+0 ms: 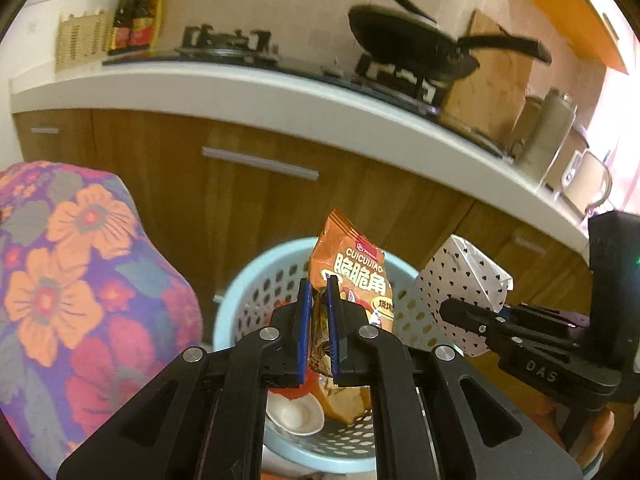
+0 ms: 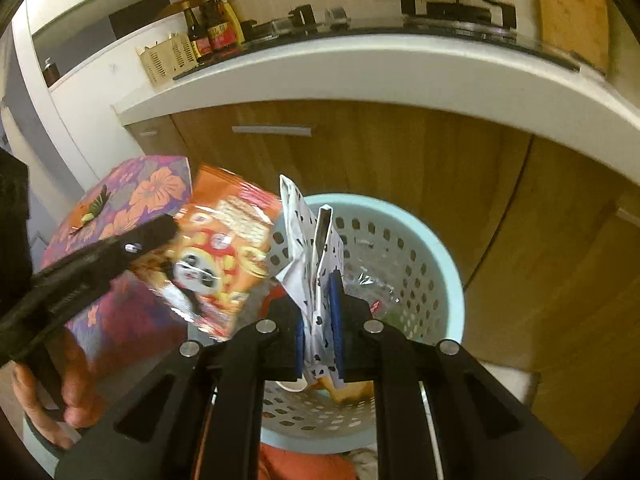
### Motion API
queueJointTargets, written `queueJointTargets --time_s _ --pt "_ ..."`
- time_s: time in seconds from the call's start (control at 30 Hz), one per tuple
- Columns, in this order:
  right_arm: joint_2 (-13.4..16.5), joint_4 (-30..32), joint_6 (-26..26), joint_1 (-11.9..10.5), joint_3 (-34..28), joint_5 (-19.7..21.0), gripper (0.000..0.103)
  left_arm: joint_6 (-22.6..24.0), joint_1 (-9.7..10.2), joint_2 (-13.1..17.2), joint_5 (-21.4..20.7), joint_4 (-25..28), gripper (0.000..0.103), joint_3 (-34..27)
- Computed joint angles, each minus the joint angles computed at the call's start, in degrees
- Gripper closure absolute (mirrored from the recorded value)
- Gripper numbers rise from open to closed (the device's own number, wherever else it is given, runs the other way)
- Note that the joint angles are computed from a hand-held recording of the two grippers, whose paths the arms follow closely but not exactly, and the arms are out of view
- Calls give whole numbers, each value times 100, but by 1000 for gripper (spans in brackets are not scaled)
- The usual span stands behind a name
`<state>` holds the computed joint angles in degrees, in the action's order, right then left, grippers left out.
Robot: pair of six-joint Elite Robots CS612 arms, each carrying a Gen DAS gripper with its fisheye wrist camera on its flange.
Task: Collect trash
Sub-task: 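Carry the snack bag and dotted paper over the blue basket and open both tools, then move both tools back to the table toward the orange wrapper and green leaf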
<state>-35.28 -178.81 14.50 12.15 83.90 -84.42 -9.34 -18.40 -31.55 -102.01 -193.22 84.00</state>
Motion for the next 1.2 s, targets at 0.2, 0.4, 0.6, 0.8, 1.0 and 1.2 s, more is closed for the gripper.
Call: queueJointTargets --time_s 0.2,0.4,0.6,0.8,1.0,1.2 --pt "56 111 101 -56 -19 1 90 129 -18 114 -3 471 96 -181" --pt "49 49 289 -88 28 30 56 120 -17 166 -142 637 66 -249" --pt "-125 -178 465 -96 221 -79 56 -24 54 39 -444 504 64 -145" --pt "-289 -434 473 7 332 -211 56 -26 105 -239 -548 3 56 174" --pt "-336 -653 478 180 280 -290 56 186 186 -559 -337 -572 46 634" --pt "-274 -632 454 419 -59 -60 56 168 422 -842 33 -1180 35 1054"
